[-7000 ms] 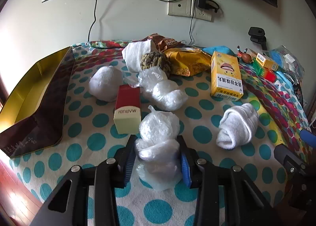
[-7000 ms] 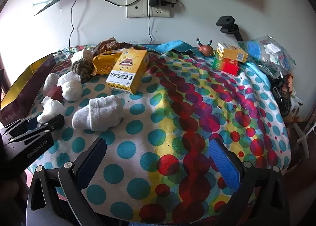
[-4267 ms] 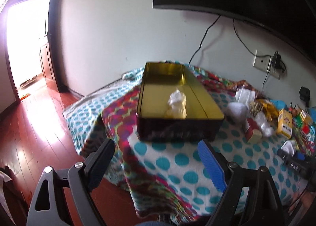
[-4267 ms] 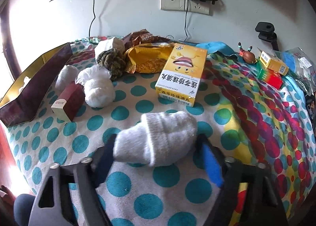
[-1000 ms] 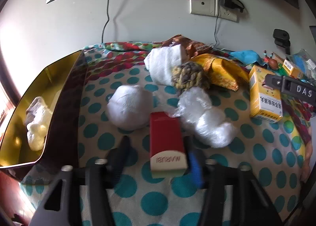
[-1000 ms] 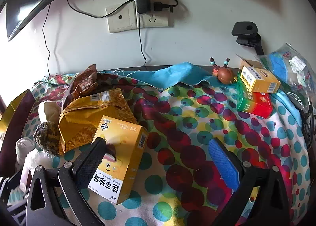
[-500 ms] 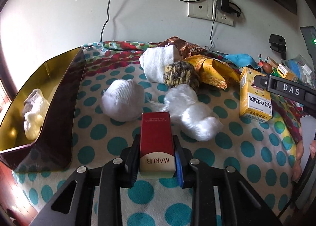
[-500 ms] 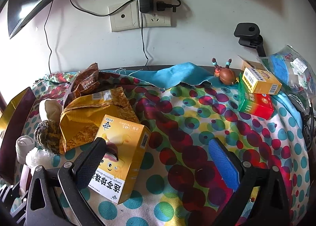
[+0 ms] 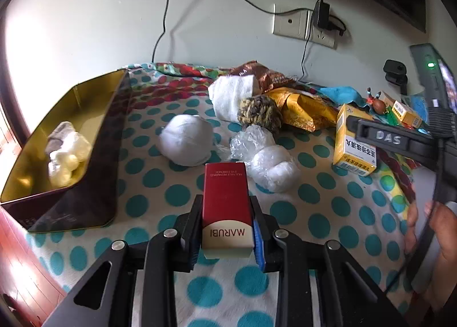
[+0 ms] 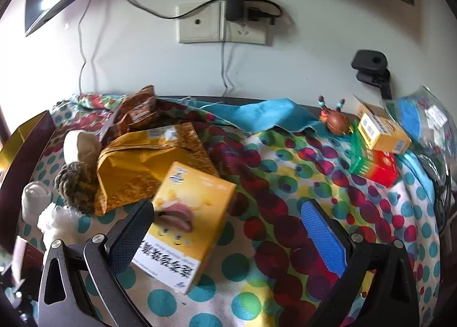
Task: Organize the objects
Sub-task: 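Carry the red MARUBI box into the gold tin with the left gripper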
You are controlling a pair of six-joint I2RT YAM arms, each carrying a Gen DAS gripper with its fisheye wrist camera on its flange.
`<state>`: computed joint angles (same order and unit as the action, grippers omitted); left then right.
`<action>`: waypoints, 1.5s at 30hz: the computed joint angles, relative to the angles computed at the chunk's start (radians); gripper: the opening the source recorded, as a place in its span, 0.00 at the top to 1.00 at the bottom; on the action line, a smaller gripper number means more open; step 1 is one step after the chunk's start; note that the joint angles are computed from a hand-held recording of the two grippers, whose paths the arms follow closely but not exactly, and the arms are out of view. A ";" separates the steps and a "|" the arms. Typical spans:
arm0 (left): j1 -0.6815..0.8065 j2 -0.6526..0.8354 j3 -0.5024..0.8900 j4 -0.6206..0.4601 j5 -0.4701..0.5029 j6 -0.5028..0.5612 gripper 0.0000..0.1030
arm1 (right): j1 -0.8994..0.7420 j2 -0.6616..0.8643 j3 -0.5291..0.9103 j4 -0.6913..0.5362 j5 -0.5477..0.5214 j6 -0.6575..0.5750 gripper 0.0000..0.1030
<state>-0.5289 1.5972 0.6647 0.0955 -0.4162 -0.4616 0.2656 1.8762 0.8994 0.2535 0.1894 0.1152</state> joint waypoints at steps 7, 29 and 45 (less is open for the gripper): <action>0.017 -0.203 -0.090 -0.044 -0.017 -0.008 0.72 | 0.047 0.029 0.046 -0.049 0.052 -0.057 0.00; 0.548 -0.198 -0.058 -0.064 0.156 0.209 0.72 | 0.087 0.074 0.104 -0.115 0.088 -0.113 0.00; 0.565 -0.082 -0.027 -0.026 0.139 0.213 0.72 | 0.085 0.112 0.159 -0.189 0.072 -0.113 0.00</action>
<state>0.0365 1.5151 0.6379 0.0697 -0.2774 -0.2491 0.3502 1.9881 1.0585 0.0648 0.2619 0.0024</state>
